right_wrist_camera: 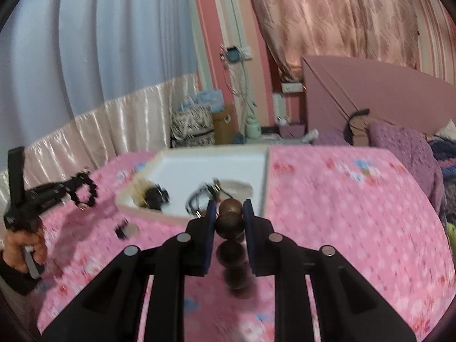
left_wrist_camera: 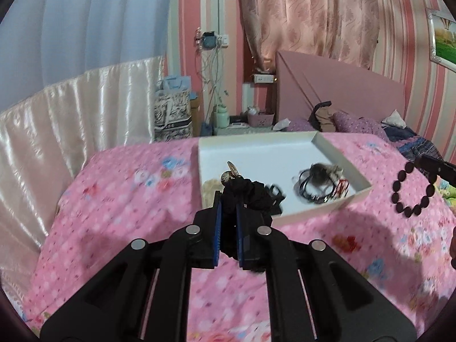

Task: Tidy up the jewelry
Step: 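Grasp the black scrunchie with the left tool while the right tool grasps the brown bead bracelet, then lower the scrunchie into the tray with the left tool while the right tool lowers the bead bracelet there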

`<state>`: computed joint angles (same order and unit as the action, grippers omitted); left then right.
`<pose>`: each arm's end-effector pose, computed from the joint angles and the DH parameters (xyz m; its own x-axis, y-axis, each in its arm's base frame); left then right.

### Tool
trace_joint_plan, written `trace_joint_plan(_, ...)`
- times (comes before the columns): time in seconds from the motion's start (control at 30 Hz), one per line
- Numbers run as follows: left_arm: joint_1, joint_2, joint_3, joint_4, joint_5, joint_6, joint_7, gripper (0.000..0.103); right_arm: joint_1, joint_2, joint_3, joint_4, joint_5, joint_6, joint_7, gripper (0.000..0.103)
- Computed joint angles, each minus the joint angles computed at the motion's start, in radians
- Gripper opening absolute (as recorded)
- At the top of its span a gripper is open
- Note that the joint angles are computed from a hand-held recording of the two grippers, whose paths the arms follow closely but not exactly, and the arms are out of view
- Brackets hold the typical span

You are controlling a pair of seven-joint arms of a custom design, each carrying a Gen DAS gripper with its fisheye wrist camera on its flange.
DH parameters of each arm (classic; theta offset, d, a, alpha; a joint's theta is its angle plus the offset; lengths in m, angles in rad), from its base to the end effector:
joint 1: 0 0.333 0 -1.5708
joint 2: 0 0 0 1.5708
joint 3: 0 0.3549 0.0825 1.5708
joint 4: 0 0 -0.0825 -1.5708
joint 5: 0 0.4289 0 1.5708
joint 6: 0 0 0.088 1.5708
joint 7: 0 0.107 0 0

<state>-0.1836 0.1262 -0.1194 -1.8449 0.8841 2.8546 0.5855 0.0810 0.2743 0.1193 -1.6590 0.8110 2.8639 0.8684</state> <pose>0.6419 -0.2402 0.5666 -0.0512 -0.9987 -0.0041 -0.5407 0.0311 -0.8407 0.7328 0.0968 0.5678 0.3079 -0.9277 -0.2112 -0.5514 0.0070 -0.8342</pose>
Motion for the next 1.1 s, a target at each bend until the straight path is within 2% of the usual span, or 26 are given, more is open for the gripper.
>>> trace_joint_plan(0.07, -0.011, 0.030, 0.001, 0.045, 0.017, -0.009, -0.015, 0.006, 0.004, 0.028, 0.010, 0.050, -0.001, -0.007, -0.006, 0.019)
trace_joint_plan(0.27, -0.031, 0.134, 0.016, 0.176, -0.043, -0.003, 0.012, 0.006, 0.028, 0.131, 0.015, 0.204, -0.075, -0.014, 0.049, 0.019)
trace_joint_plan(0.43, -0.072, 0.212, 0.056, 0.275, -0.044, -0.020, -0.004, 0.006, 0.033, 0.216, 0.022, 0.316, -0.135, -0.025, 0.110, 0.019)
trace_joint_plan(0.63, -0.091, 0.294, 0.082, 0.365, -0.084, -0.030, 0.002, 0.006, 0.072, 0.313, -0.009, 0.417, -0.261, -0.025, 0.218, 0.019)
trace_joint_plan(0.83, -0.100, 0.339, 0.100, 0.387, -0.126, -0.022, 0.039, 0.006, 0.112, 0.389, -0.049, 0.495, -0.381, -0.010, 0.326, 0.019)
trace_joint_plan(1.03, -0.125, 0.353, 0.147, 0.392, -0.098, -0.016, -0.012, 0.006, 0.140, 0.448, -0.081, 0.549, -0.471, -0.002, 0.423, 0.019)
trace_joint_plan(1.1, -0.121, 0.365, 0.146, 0.403, -0.100, -0.017, -0.015, 0.006, 0.140, 0.455, -0.080, 0.550, -0.489, 0.007, 0.435, 0.019)
